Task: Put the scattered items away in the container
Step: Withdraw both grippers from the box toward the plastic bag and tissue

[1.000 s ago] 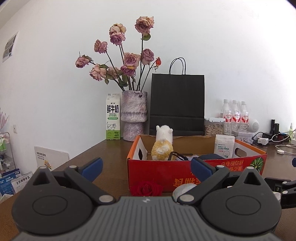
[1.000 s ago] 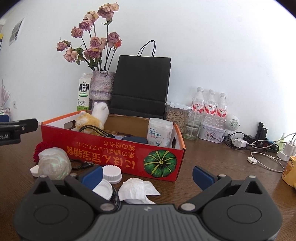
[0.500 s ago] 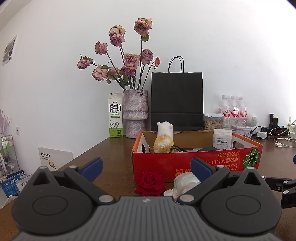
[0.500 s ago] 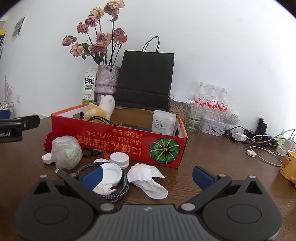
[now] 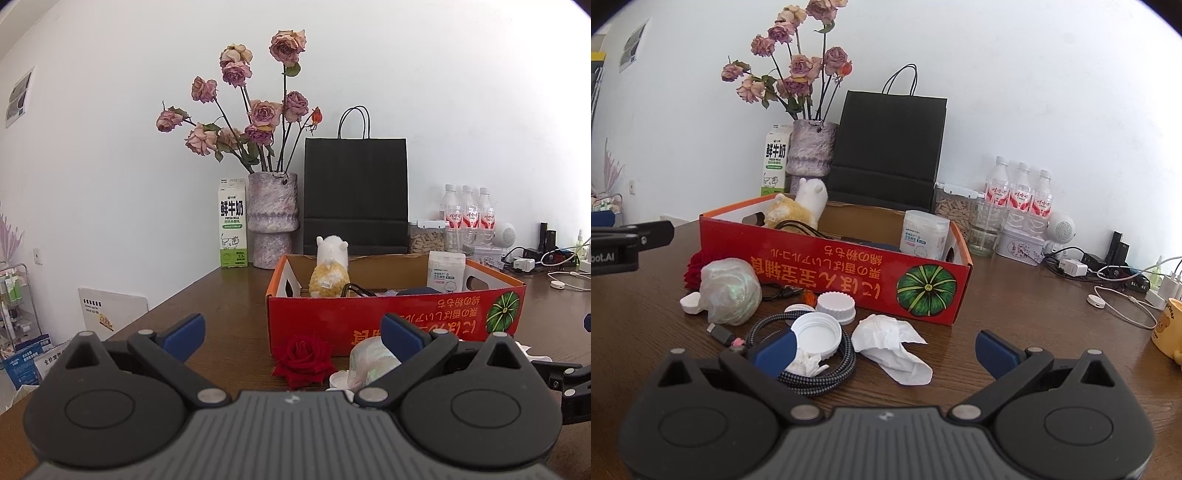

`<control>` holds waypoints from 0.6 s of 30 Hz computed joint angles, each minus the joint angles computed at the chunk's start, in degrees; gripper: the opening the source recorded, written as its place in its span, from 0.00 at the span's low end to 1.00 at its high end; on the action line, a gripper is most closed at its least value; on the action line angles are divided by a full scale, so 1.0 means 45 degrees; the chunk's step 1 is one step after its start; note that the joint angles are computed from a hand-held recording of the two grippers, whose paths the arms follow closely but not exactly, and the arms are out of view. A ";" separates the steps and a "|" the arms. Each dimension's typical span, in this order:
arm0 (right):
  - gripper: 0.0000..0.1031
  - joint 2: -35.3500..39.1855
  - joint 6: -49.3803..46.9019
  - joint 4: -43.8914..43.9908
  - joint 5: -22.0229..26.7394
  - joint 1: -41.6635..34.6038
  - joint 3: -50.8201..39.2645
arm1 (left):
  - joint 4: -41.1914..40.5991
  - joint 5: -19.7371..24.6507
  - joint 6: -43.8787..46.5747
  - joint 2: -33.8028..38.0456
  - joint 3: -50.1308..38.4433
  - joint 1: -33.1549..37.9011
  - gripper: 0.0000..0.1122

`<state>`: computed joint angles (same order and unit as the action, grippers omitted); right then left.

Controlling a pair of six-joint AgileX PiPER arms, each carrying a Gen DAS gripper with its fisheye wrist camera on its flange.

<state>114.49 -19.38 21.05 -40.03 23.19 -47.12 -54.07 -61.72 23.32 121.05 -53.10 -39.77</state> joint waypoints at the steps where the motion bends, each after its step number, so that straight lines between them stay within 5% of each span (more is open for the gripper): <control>1: 1.00 0.0008 -0.0094 0.0096 0.0042 0.0022 -0.0028 | 0.0048 -0.0030 -0.0060 -0.0006 0.0039 0.0005 0.92; 18: 1.00 0.0056 -0.0673 0.0970 0.0250 0.0131 -0.0226 | -0.0036 0.0239 -0.0091 -0.0071 0.0035 0.0079 0.92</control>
